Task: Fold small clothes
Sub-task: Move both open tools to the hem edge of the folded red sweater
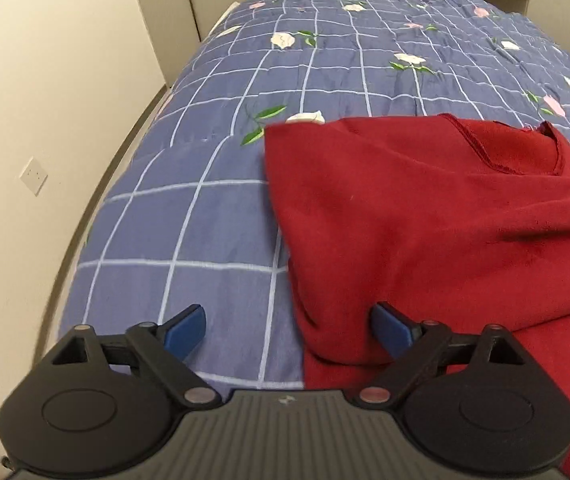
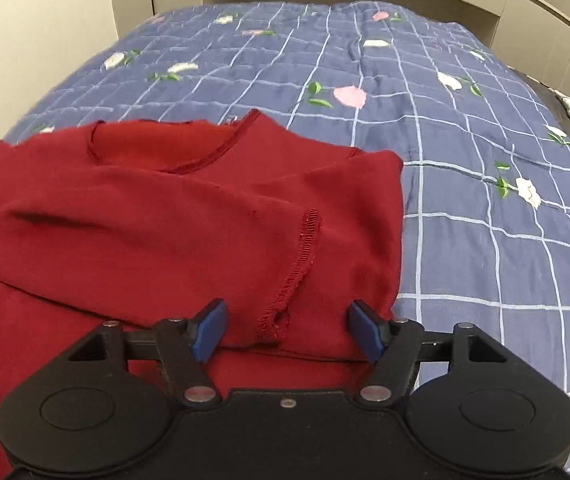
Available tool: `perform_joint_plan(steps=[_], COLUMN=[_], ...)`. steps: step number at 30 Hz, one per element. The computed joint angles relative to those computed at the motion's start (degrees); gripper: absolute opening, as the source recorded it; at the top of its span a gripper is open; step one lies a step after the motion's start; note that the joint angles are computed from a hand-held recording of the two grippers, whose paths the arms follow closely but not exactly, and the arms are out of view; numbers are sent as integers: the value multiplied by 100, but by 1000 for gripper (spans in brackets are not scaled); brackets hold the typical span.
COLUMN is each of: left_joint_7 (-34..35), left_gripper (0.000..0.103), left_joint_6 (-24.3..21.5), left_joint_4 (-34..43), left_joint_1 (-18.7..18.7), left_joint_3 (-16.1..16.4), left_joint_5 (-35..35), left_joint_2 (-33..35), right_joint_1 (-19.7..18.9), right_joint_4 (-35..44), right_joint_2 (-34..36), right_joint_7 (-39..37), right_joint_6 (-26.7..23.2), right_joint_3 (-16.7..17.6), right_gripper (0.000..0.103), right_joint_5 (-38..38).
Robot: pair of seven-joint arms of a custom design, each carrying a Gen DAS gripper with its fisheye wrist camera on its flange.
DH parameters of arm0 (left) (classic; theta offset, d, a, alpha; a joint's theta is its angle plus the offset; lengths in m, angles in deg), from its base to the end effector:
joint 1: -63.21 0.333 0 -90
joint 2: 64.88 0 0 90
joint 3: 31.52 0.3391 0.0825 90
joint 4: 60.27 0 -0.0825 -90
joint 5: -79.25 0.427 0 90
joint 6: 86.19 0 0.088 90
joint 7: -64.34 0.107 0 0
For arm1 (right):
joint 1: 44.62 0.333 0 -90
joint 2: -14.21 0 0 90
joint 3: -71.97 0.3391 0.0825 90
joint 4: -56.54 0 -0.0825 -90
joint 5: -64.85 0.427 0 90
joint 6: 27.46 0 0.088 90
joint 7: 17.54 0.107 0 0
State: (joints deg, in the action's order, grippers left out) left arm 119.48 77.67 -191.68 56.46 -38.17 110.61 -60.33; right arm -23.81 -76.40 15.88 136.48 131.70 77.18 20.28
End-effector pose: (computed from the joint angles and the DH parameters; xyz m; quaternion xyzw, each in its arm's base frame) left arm 0.5649 -0.1634 0.3565 -0.6417 0.7187 -0.1713 0.2058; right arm 0.4985 0.2778 0.3588 -0.6817 0.6738 -0.2059 0.1973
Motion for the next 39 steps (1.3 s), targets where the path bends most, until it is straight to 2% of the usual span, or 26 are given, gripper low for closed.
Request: perform_joint_plan(steps=[2, 4, 6, 8, 11, 15, 18, 23, 25, 28, 32, 34, 35, 37, 38, 39], left_joint_7=[68, -28, 92, 234, 713, 1727, 2318, 2887, 3063, 3463, 3511, 3521, 3523, 3552, 3559, 3627], left_gripper=[92, 92, 93, 96, 102, 102, 102, 102, 94, 79, 74, 56, 52, 34, 28, 8], left_joint_6=[-93, -113, -132, -72, 14, -231, -481, -893, -1150, -1589, -1666, -1786, -1855, -2043, -2151, -2252], left_joint_4=[0, -44, -177, -450, -933, -1548, -2038, -2688, -2852, -3000, -3209, -3170, -3142, -3053, -3003, -2958], left_joint_1=[14, 16, 49, 94, 109, -133, -346, -540, -585, -817, -793, -784, -784, -771, -741, -754], left_joint_3=[-29, -19, -58, -121, -180, -99, 7, 97, 134, 401, 342, 344, 346, 310, 255, 264], left_joint_5=[-187, -31, -28, -135, -707, -1880, -2585, -3311, -3512, -4148, -4641, -4773, -4842, -4884, -4833, -4844], left_joint_2=[-74, -184, -389, -702, -1234, -1934, -2516, -3178, -3336, -3478, -3706, -3711, -3721, -3736, -3744, -3752], right_joint_1=[33, 48, 16, -28, -44, 147, 420, 889, 1055, 1203, 1370, 1397, 1400, 1447, 1485, 1510], right_joint_4=[23, -58, -247, -471, -815, -1277, -1606, -2180, -2386, -2654, -3023, -3135, -3154, -3151, -3099, -3056], right_joint_2=[-69, -259, -524, -822, -1296, -1959, -2446, -3175, -3389, -3643, -3931, -4008, -4011, -4016, -3999, -3998], right_joint_7=[107, 331, 415, 493, 365, -16, -388, -720, -716, -586, -243, -108, -88, -94, -142, -182], right_joint_6=[-169, -257, -143, -45, -1, -129, -392, -837, -988, -1208, -1202, -1135, -1123, -1128, -1201, -1286], right_joint_3=[25, 74, 139, 251, 468, 725, 863, 1012, 1041, 1091, 1067, 1062, 1041, 1017, 976, 936], right_gripper=[70, 73, 83, 88, 98, 102, 102, 100, 97, 89, 77, 71, 67, 54, 41, 28], right_joint_5=[-113, -350, -355, -295, 81, 915, 1636, 2800, 3207, 3665, 4194, 4345, 4391, 4464, 4512, 4566])
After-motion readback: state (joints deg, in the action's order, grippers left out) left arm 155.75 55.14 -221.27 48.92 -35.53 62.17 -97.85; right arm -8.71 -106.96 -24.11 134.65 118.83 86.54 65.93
